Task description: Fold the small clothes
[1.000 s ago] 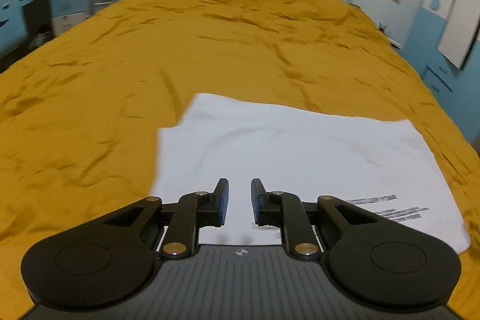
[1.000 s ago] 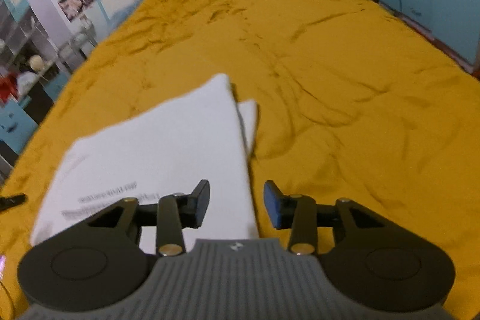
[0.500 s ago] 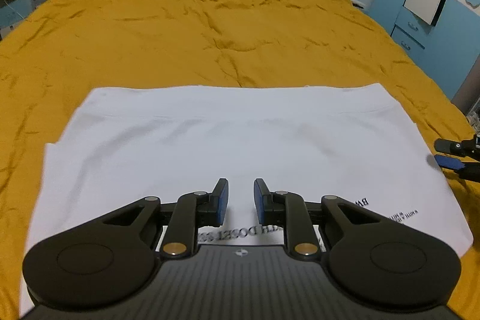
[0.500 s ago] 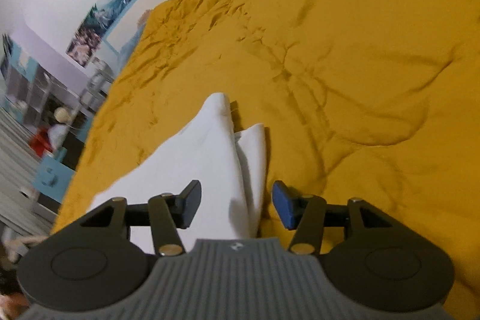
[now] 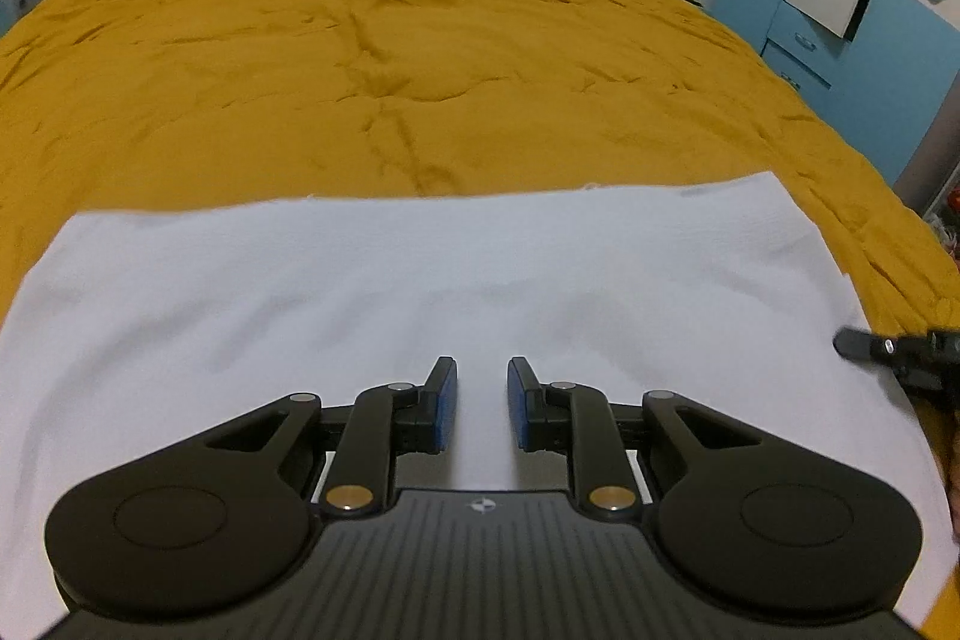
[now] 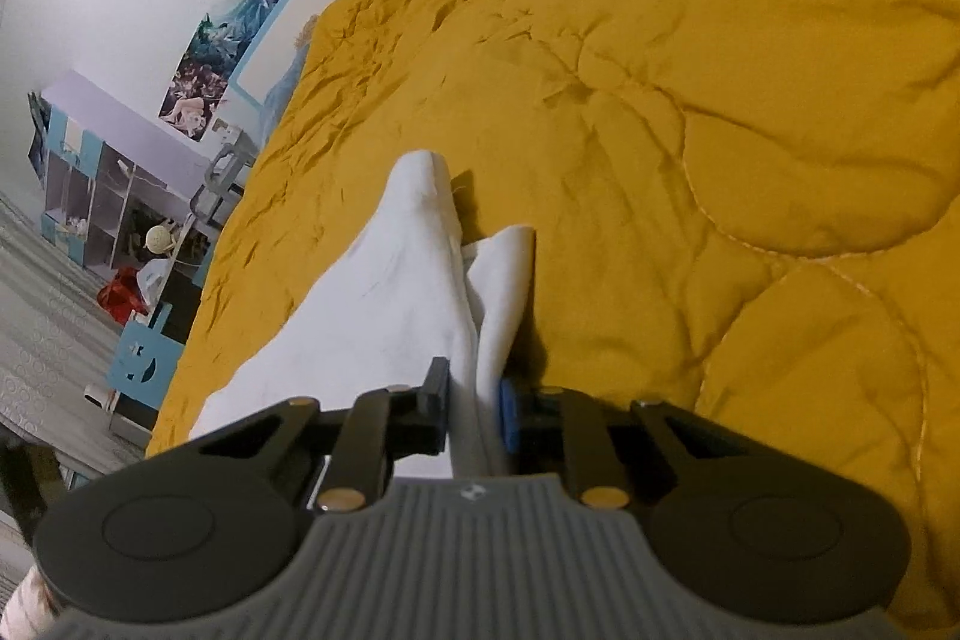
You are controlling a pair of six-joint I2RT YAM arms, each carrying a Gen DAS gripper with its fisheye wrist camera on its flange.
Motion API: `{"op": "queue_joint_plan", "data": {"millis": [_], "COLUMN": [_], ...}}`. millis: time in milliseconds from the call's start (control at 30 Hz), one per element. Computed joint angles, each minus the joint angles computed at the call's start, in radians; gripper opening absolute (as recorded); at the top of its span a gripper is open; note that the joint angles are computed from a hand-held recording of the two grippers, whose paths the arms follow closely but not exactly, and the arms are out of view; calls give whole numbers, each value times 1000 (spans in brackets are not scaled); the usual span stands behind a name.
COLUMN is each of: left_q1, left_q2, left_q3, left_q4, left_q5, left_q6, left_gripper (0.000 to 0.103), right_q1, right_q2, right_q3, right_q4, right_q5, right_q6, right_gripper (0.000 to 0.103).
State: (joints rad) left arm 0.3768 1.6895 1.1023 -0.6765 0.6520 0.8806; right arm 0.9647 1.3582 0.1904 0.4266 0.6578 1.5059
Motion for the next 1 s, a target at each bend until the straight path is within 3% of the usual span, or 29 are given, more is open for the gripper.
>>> {"op": "queue_joint_plan", "data": {"millis": [100,367,533,633,867,1000], "left_q1": [-63,-153,-178,-179,-141,-67], "left_q2": [38,147,159,142,79,57], "left_q3": [15,63,56,44,72,122], "left_q4": [55,184,254,264,102,-38], "left_q5": [-25,-66,-75,-76,-73,-31], "left_q6": [-86,-291,-346,-345,-245,-168], "left_gripper": [24,23,22,22,22,22], "right_q1": [6,-3,1,34,32,15], "right_q2": [58,102,130,120,119,80], "right_q3": [-6,-6,-20,-7,-4,57], "right_q4": [69,109,149,98,86,-64], "right_q5": [15,21,24,51,47,17], "right_q6": [-9,-40,-36,-14,-10,-10], "right_gripper": [11,11,9,9,8,8]}}
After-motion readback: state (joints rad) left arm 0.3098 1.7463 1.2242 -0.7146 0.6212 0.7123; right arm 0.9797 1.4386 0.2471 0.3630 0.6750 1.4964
